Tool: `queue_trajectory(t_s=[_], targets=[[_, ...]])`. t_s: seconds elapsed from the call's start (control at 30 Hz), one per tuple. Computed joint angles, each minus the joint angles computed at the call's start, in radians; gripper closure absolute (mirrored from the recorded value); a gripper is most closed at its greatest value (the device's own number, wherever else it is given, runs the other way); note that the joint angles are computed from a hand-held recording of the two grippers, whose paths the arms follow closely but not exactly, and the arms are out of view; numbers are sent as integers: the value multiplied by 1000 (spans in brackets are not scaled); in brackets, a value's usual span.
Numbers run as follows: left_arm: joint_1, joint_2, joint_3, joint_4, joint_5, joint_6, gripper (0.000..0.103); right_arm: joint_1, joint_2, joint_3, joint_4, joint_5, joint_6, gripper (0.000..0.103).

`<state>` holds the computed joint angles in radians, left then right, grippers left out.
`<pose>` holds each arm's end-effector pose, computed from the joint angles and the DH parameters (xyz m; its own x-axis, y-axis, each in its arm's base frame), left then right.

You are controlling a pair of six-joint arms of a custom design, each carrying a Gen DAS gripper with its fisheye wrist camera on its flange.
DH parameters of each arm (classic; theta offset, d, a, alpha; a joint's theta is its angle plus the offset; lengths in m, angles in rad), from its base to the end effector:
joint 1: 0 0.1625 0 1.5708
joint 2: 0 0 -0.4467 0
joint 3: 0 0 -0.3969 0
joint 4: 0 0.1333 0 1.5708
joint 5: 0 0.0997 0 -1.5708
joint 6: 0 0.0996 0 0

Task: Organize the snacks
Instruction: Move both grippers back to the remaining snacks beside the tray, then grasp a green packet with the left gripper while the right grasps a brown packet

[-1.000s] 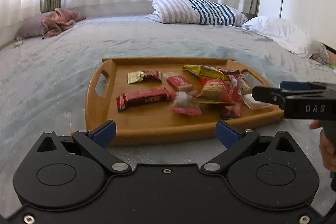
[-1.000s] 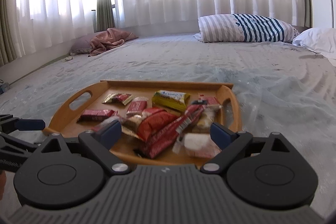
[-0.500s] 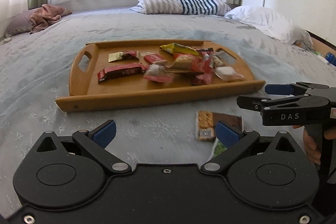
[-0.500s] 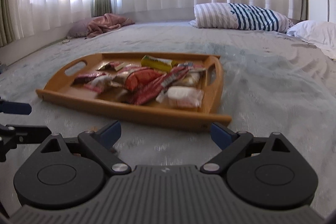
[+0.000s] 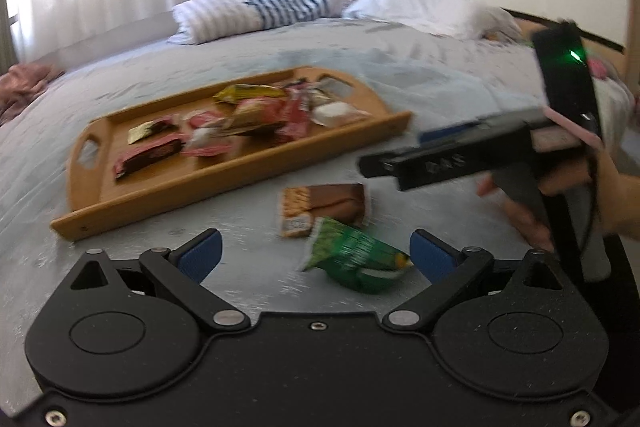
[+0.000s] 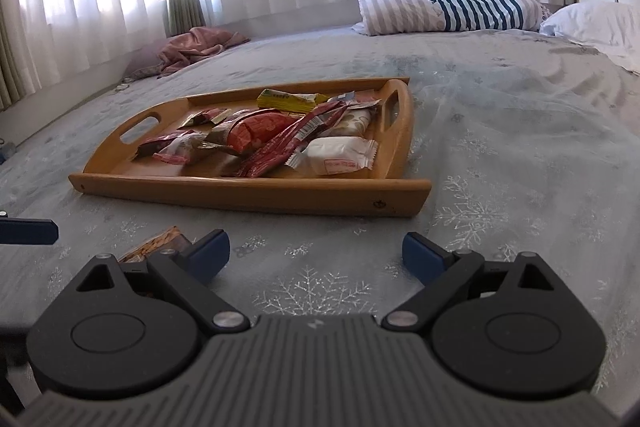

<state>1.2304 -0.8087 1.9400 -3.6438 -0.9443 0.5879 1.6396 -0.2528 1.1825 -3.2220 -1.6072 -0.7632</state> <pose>-0.0200 -0.6307 0.1596 -0.6581 0.1608 -0.7355 0.6748 0.5594 -0.4815 0.1851 -0.7996 -0.0527 -0.6860 -0.5501 0.4763 -0.7276 0.5104 -0.4584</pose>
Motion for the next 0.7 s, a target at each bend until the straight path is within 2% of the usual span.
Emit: queue_trajectory(t_s=[0.17,0.23,0.4,0.7], targets=[[2,-1,-5,90,-16,-37,31,0,1,3,-7,-1,-8,3],[7,-4,-10,125,-32,-68,34,0,1,4,-7,0,-6,3],[11,3,-13,115,-39,-69,35,0,2,3,-8,-1,-8,3],[10,21,-11,46,-40,-76,55,0,2,4,-9,-1,-8,3]])
